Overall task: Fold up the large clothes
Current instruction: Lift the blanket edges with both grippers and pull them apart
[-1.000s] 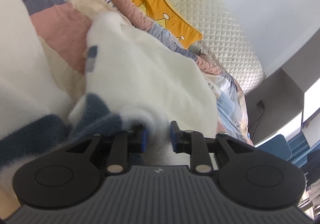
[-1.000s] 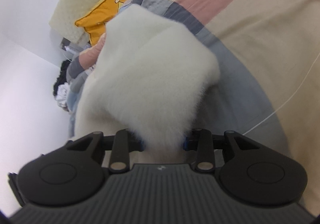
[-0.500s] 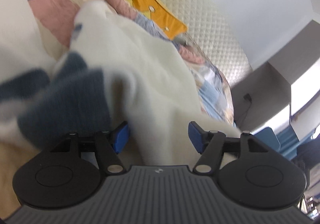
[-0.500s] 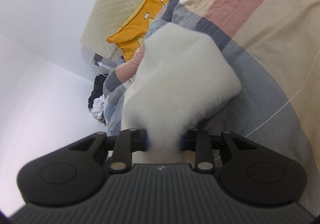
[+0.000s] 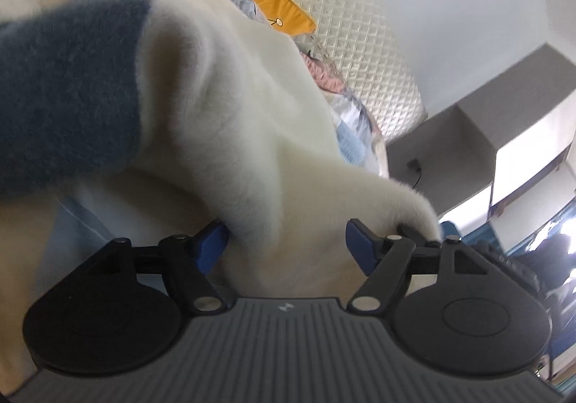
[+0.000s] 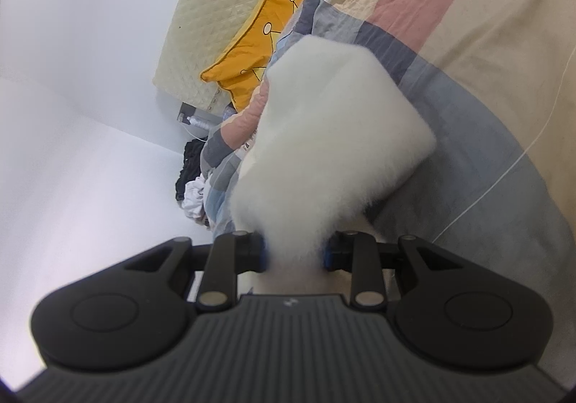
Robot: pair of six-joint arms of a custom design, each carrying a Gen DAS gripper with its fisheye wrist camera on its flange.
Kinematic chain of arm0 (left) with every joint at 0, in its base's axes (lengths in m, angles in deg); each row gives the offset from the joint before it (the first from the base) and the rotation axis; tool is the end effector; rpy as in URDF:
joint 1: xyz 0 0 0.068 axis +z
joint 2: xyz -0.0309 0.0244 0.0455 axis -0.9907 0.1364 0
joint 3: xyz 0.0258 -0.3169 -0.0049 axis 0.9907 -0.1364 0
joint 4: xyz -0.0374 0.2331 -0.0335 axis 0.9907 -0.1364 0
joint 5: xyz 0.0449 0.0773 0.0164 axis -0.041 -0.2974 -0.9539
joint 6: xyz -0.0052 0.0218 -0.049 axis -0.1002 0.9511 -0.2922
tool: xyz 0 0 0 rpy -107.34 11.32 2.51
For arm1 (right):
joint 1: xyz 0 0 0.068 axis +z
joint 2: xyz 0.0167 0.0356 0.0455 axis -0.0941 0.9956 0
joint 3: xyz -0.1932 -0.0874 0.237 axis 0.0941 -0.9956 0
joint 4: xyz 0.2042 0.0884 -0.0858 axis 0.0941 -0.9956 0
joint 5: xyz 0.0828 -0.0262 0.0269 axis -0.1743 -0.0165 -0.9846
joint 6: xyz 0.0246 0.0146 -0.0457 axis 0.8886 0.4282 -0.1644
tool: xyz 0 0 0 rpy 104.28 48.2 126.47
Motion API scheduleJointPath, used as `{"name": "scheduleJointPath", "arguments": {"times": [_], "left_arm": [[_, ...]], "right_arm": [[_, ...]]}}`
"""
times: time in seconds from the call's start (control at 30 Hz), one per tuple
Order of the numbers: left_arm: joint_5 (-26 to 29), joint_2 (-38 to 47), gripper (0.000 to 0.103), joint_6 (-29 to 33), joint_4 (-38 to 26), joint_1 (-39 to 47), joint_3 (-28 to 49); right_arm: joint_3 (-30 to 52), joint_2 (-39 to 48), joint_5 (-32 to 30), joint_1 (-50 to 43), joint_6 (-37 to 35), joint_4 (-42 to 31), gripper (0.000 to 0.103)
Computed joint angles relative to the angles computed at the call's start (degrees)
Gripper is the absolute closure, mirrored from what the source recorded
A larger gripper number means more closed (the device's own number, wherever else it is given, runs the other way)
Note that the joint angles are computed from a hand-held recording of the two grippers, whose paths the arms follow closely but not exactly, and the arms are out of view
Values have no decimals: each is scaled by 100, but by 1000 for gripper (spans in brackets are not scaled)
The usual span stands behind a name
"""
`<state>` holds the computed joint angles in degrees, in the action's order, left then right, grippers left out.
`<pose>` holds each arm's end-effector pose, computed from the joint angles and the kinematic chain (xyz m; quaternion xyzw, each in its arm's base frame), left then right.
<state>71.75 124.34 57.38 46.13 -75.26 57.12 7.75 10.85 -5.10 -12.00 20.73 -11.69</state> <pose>0.3212 0.0084 0.0937 -0.0114 0.8141 -0.4941 0.3051 0.1713 -0.0046 0.2422 0.3416 0.7574 0.3936 0.3933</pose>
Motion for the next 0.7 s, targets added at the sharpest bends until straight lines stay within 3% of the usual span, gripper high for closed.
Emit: {"name": "scheduleJointPath", "arguments": {"times": [0.23, 0.33, 0.5, 0.57, 0.63, 0.7], "left_arm": [[-246, 57, 21, -1618, 1069, -245, -468], [-311, -35, 20, -1699, 413, -405, -334], [-147, 420, 20, -2647, 1205, -466, -352], [171, 732, 21, -3338, 1939, -471, -337], [240, 808, 30, -3647, 2475, -499, -417], [271, 604, 54, -3494, 2373, -523, -449]], "right_arm": [[-63, 22, 20, -13, 125, 141, 73], [-111, 33, -53, -61, 196, 227, 73], [-138, -93, -243, -225, 226, 231, 73], [-165, -184, -388, -357, 238, 220, 73], [-178, -270, -546, -532, 147, 167, 73], [-102, -340, -652, -691, -83, -52, 73]]}}
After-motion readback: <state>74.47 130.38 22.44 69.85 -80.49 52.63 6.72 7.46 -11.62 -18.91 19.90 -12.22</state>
